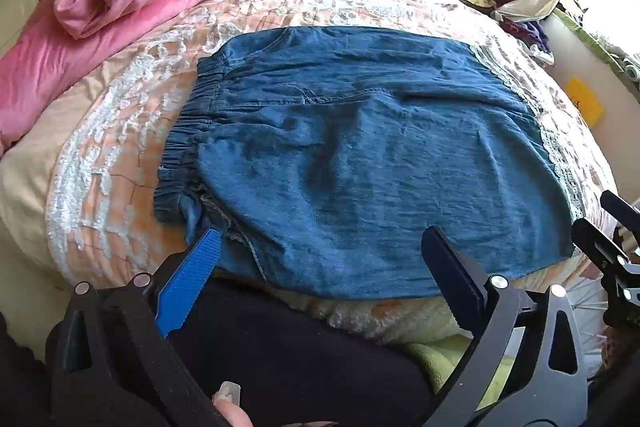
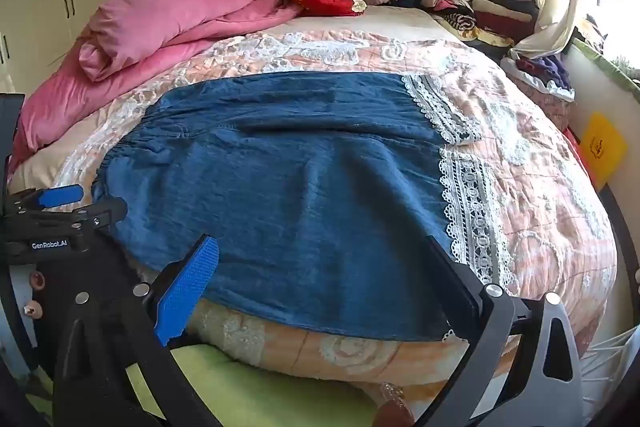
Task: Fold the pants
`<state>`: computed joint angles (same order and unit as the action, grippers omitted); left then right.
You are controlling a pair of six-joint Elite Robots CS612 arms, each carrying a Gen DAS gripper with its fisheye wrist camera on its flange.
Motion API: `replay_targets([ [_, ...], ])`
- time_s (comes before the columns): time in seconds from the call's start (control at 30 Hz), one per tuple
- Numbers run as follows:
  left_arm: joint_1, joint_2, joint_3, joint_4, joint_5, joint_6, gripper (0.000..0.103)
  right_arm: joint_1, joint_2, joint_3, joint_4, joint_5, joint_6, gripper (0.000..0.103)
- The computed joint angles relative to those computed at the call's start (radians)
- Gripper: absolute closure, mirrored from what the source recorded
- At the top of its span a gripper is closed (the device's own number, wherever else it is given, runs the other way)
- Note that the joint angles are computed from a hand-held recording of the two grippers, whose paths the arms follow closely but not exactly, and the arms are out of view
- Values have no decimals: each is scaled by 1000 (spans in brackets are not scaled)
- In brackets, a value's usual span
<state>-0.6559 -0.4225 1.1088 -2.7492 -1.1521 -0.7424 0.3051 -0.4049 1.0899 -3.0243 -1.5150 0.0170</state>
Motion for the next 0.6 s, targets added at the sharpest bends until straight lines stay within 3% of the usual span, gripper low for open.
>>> replay_targets([
  [0.6, -4, -2, 5, -7, 2, 1, 9, -1, -2, 4, 0, 8, 6, 4],
])
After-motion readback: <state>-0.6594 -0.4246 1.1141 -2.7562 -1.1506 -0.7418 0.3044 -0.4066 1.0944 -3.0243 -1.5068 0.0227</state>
